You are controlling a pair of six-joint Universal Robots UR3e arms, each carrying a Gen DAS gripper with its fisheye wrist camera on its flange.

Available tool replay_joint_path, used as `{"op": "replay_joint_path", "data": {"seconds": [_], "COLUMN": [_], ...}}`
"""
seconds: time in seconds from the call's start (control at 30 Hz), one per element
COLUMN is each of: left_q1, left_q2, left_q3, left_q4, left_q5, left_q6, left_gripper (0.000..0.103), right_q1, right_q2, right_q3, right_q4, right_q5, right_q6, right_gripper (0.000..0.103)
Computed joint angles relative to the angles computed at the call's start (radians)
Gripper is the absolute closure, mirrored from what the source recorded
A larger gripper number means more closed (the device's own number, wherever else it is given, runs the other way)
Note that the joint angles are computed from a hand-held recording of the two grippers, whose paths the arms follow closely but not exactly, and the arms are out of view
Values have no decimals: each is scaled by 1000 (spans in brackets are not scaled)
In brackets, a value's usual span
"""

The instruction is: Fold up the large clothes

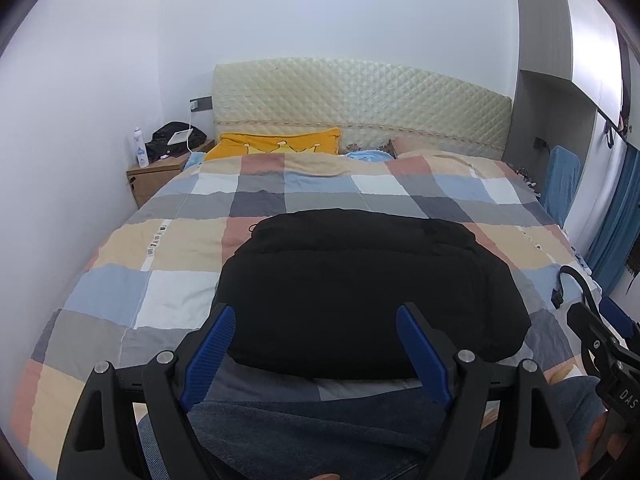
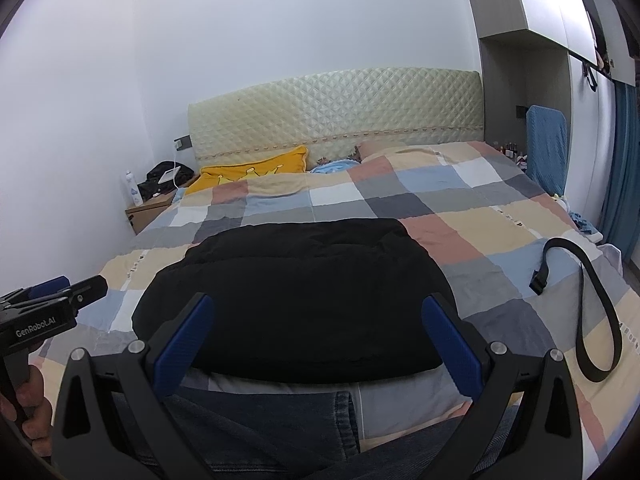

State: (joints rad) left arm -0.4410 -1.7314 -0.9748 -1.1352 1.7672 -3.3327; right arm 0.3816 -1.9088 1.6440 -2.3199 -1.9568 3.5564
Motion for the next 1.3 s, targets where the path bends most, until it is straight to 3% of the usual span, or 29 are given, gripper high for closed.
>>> {"op": "replay_joint_path", "data": {"seconds": [0.57,1.3], "left_q1": [-21,-9], "left_q2": [-56,-53], "left_q3": [108,97], "left_q4": [-38,-37], "left_q5": [7,-7], "left_q6": [26,25], "left_gripper": [20,20], "right_q1": [16,59], "right_q2": [10,77], "right_q3": [-41,-82], "right_q4": [23,17], "right_q5": [-28,-59], "right_q6": [10,8], "right_gripper": [0,0]}}
